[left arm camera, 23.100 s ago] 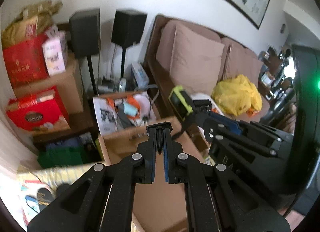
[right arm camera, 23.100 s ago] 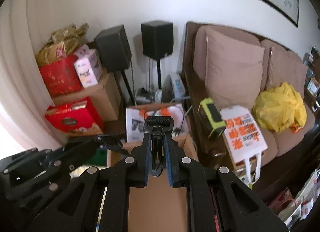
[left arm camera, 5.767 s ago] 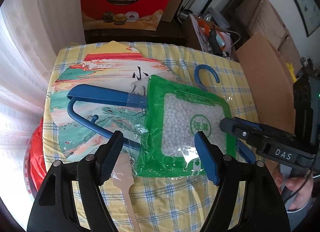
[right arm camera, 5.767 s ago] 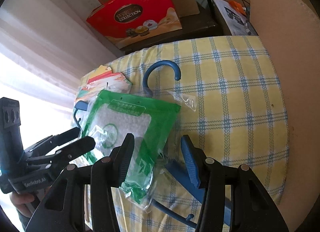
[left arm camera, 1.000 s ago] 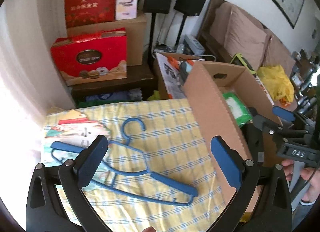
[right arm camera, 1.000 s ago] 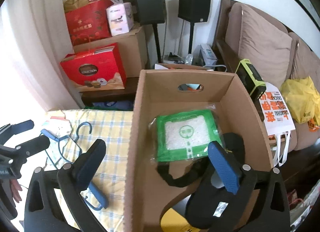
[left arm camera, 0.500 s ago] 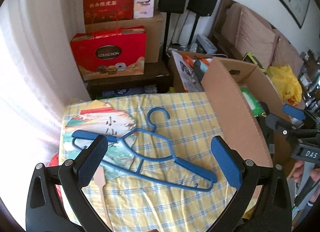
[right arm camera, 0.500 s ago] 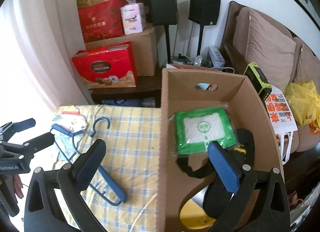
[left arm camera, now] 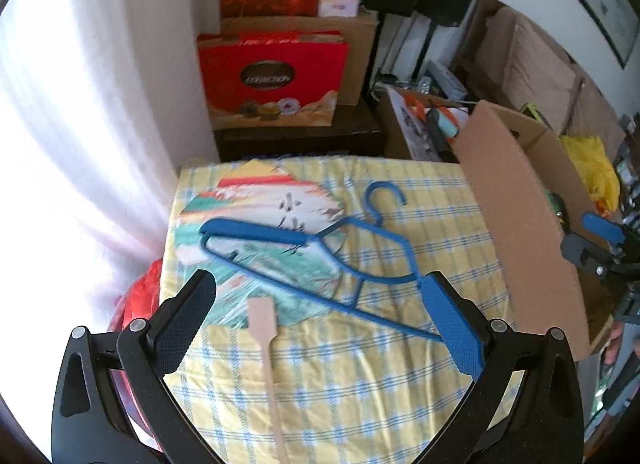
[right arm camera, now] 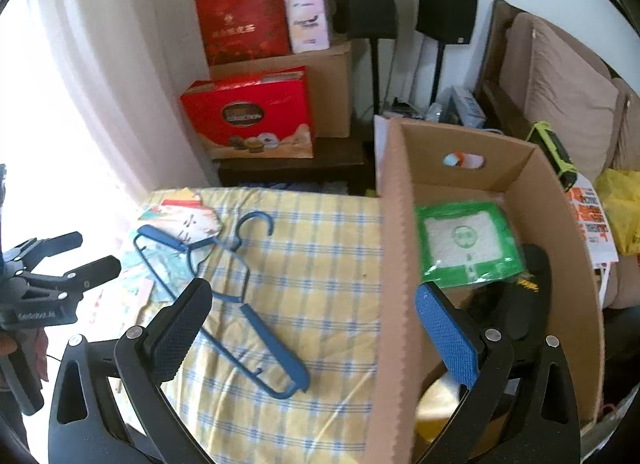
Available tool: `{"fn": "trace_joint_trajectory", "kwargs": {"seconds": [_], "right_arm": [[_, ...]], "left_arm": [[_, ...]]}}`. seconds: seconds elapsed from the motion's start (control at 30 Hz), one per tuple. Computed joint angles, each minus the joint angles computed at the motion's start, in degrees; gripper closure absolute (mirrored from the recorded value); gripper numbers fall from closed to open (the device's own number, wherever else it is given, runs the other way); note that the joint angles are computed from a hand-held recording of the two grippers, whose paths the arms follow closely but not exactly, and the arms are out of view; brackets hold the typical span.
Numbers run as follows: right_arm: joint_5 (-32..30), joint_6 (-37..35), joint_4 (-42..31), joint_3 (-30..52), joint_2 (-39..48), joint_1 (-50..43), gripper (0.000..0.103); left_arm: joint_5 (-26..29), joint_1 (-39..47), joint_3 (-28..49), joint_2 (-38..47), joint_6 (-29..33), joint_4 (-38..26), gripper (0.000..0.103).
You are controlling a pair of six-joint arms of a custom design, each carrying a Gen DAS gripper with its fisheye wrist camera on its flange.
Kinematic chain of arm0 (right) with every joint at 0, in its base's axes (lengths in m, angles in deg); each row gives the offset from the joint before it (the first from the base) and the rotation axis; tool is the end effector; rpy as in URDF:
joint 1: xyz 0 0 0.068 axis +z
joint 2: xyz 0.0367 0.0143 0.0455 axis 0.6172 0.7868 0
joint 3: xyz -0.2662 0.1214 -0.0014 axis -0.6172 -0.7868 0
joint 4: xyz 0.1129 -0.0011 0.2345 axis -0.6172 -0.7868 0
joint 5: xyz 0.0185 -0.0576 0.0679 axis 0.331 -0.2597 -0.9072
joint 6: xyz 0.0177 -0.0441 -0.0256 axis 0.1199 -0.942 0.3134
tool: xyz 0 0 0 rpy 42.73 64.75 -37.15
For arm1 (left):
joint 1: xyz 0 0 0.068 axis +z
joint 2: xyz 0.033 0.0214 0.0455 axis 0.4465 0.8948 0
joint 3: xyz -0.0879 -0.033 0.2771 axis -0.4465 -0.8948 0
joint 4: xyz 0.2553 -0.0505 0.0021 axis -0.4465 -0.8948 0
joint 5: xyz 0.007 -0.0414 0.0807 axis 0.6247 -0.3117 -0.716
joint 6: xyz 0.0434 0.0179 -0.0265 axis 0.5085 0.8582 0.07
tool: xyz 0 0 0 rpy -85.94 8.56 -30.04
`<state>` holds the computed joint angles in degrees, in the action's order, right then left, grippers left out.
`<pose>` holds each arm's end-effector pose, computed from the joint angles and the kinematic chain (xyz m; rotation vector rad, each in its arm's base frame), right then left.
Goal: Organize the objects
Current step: 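Withdraw both tools from the box and move toward the blue hangers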
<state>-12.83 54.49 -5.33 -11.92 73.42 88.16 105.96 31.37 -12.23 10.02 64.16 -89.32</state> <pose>0.1556 0.1589 0.2195 0.2466 2.4821 0.0319 0.2798 0.0105 0.2056 0.6041 2.5721 -0.3423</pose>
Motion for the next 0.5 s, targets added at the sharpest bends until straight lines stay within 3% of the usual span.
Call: {"fn": "trace_joint_trajectory", "kwargs": {"seconds": [0.3, 0.5], "right_arm": [[-3.0, -0.9, 8.9, -0.4, 8.2, 1.5, 0.002], [-5.6, -1.9, 15.3, -1.4, 12.9, 1.3, 0.002]], "left_arm": [[1.3, 8.2, 3.6, 10.0, 3.1, -0.2, 0.0], [3.4, 10.0, 6.0, 15.7, 1.0, -2.1, 0.0]]}}
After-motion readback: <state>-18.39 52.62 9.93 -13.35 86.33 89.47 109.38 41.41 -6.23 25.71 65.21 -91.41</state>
